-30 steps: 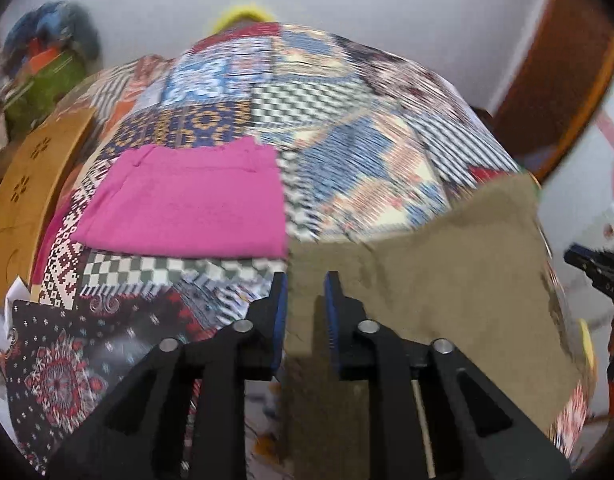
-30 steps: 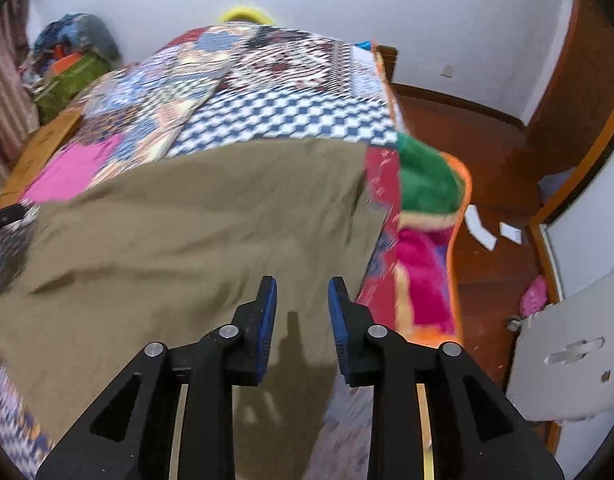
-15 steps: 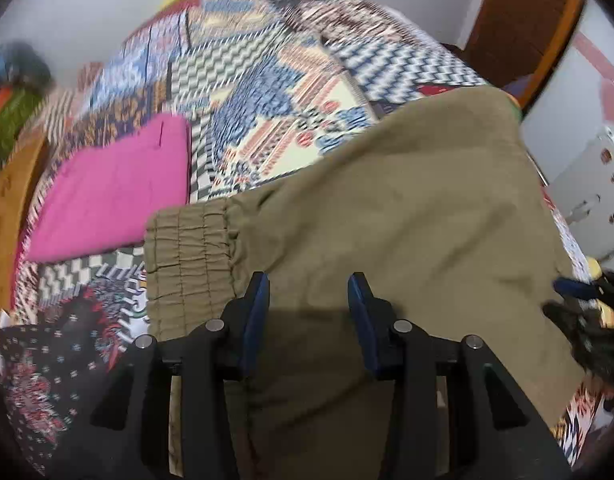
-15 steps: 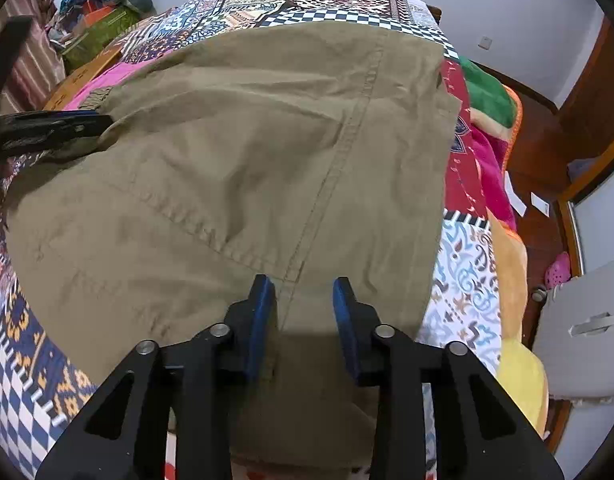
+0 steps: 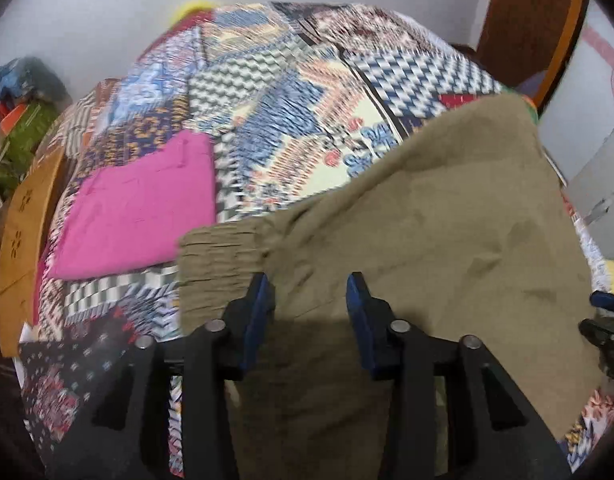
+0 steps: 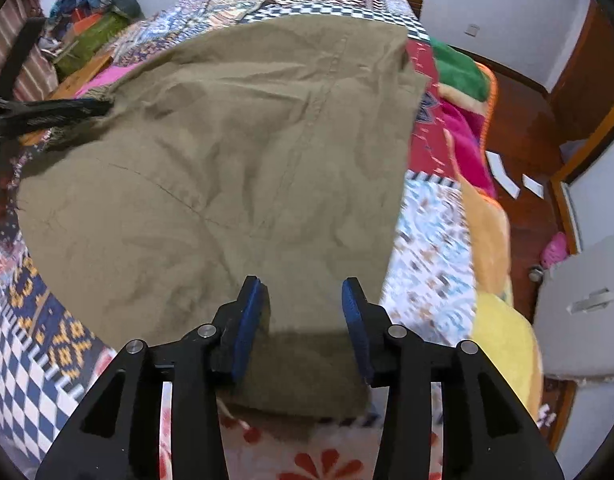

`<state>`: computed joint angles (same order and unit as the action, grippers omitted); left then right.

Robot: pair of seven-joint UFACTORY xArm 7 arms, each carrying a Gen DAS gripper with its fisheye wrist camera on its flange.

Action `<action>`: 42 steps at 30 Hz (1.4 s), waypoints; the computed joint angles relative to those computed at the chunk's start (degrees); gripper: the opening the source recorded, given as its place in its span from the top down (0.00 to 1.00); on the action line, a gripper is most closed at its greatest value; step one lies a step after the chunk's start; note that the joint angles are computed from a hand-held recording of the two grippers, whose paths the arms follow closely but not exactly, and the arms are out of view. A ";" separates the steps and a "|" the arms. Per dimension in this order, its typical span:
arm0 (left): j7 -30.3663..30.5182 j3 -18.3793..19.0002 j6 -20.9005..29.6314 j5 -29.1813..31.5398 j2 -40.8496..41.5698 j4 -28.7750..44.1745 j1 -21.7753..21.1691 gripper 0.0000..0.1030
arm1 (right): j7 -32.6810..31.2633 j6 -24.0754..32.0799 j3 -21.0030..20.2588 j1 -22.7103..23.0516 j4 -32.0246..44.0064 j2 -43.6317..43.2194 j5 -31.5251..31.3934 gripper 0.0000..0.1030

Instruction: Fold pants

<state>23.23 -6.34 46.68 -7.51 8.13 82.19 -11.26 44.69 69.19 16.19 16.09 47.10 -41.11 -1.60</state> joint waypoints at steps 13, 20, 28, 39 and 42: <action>4.77 4.34 2.97 -13.74 -16.26 -9.62 3.68 0.19 | 3.54 6.63 3.24 -1.79 5.09 -4.05 -2.80 0.62; 4.77 7.02 8.80 -18.28 -21.87 -15.31 3.49 0.12 | 3.21 4.93 5.77 -2.51 8.43 -2.18 -6.70 0.53; 3.54 9.35 20.44 -26.56 -20.78 -17.22 5.14 0.12 | 2.91 1.46 7.10 -2.31 11.01 2.95 -9.17 0.53; 0.04 7.90 23.27 -35.67 -13.63 -14.88 7.59 0.10 | 3.15 -3.71 6.14 -0.69 13.67 12.38 -12.62 0.53; -0.50 7.44 22.50 -38.42 -12.02 -14.26 7.98 0.07 | 3.33 -4.46 5.26 0.14 13.66 14.88 -12.69 0.53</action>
